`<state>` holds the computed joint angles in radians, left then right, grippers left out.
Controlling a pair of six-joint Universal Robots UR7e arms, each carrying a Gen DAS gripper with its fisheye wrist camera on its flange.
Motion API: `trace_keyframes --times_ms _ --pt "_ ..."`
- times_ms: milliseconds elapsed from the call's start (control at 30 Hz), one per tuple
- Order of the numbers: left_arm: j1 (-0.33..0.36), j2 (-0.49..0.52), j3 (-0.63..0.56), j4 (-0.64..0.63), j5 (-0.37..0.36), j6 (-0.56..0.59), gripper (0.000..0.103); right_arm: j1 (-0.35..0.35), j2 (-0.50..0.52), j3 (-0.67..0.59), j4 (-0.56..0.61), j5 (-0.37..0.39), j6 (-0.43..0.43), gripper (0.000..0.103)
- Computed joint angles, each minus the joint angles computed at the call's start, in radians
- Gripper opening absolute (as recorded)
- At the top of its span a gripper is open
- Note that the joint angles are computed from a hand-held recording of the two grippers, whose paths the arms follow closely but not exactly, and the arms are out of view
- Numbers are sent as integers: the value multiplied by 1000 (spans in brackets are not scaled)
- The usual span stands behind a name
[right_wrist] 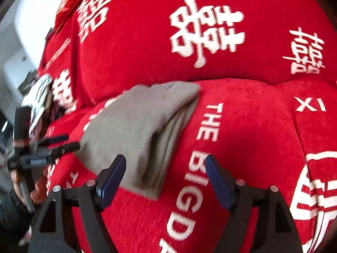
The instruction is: Fold small clothes
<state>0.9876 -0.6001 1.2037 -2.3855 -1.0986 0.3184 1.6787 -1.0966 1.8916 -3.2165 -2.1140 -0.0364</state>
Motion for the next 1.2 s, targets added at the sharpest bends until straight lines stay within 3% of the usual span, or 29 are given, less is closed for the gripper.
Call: trace_keyframes --times_ms 100,433,500,633,900,967,1200 --pt "6 36 -65 56 -21 -22 100 -8 28 -59 56 14 77 80" --pt "42 178 -324 318 -160 -134 100 -94 119 -195 190 172 223 81" --pt "42 200 -353 340 -176 -131 100 -117 131 -192 132 238 226 83" --pt "41 226 -386 365 -205 -120 100 -139 150 -218 131 310 246 83" --pt "74 318 -568 531 -331 -165 100 -139 197 -294 180 334 238 85" --pt "82 332 -597 556 -359 -167 98 -140 196 -299 196 339 229 81" --pt "61 290 -515 474 -314 -113 68 -122 196 -311 223 289 178 54"
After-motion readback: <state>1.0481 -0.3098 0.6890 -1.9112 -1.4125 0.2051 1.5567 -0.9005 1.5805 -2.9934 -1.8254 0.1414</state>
